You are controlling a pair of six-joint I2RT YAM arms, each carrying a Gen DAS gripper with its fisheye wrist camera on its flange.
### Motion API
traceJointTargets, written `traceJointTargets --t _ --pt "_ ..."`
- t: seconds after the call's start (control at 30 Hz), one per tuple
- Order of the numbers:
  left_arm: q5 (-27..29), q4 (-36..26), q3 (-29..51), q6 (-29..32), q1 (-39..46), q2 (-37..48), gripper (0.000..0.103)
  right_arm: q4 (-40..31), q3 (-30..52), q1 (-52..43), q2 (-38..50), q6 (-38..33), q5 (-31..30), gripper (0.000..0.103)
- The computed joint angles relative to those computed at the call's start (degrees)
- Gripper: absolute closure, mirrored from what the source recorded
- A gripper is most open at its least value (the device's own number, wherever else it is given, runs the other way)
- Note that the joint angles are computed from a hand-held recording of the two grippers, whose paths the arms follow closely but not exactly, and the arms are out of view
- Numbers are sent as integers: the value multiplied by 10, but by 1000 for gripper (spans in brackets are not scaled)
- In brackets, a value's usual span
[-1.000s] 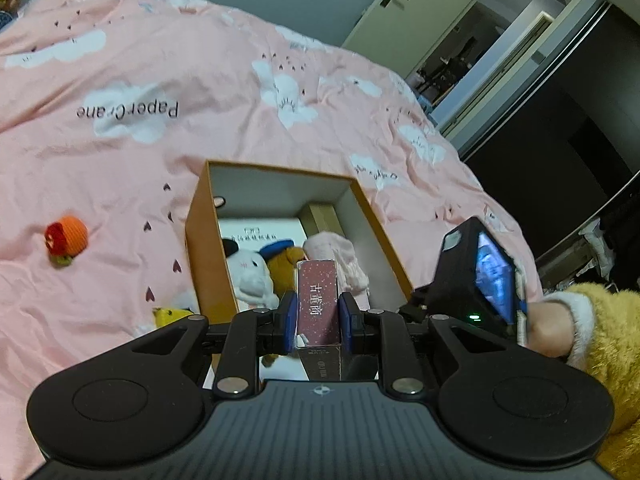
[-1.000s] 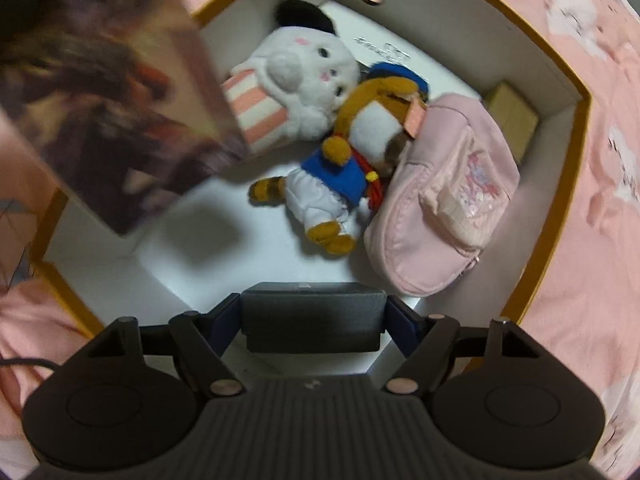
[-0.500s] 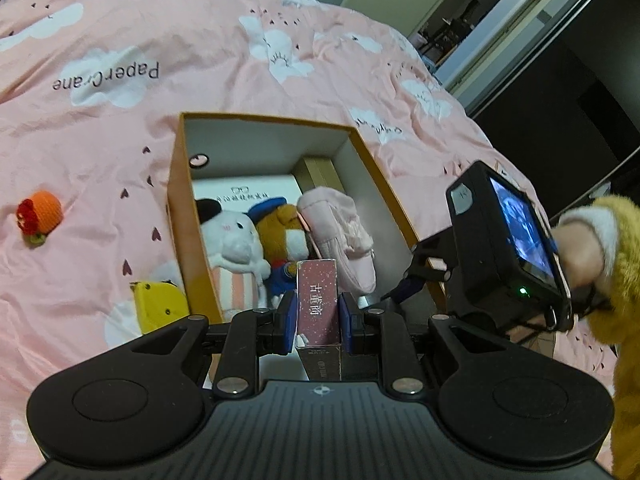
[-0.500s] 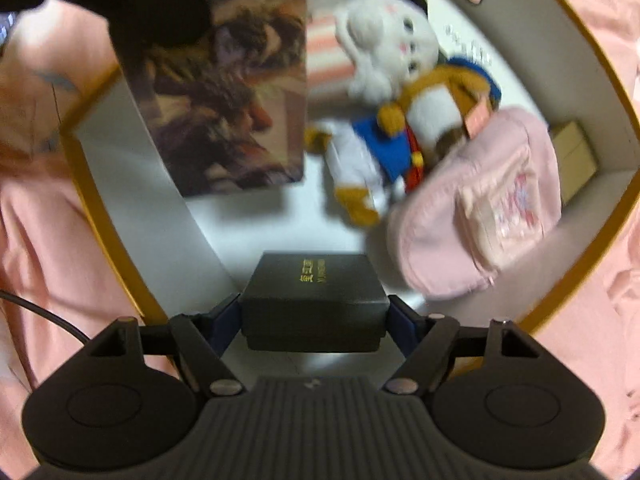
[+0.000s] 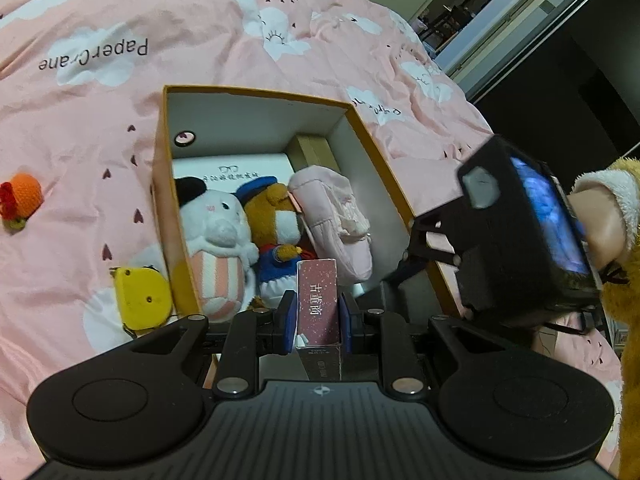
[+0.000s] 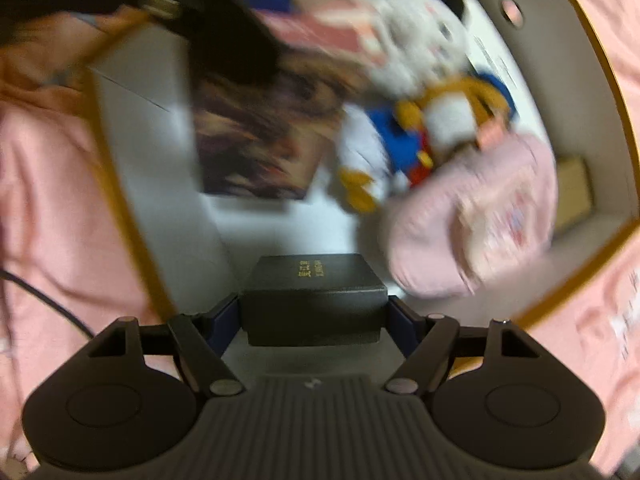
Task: Organize objects
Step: 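Release the grey box with the right gripper while the left gripper lowers the photo card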
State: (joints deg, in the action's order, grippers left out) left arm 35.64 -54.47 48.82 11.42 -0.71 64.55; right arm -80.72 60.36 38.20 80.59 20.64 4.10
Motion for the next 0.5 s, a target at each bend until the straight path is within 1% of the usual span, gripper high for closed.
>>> traceJointTargets --t 0.07,0.13,0.23,0.33,0.43,0.5 --pt "-8 -1 3 5 2 -3 78 26 1 9 -19 -12 -6 26" --pt "-13 -3 7 8 3 -1 78 49 -5 15 -26 -22 4 26" --pt "-16 -1 4 5 0 1 78 69 -21 7 -22 -42 -4 26" --pt "-15 9 -4 -4 -11 5 78 57 -25 -30 -19 -39 -28 26" --pt "-6 19 -11 -15 -25 8 78 23 -21 -30 -8 -26 -13 25" --pt "-1 26 -15 -24 -36 9 78 6 -21 -33 -8 -11 -14 25"
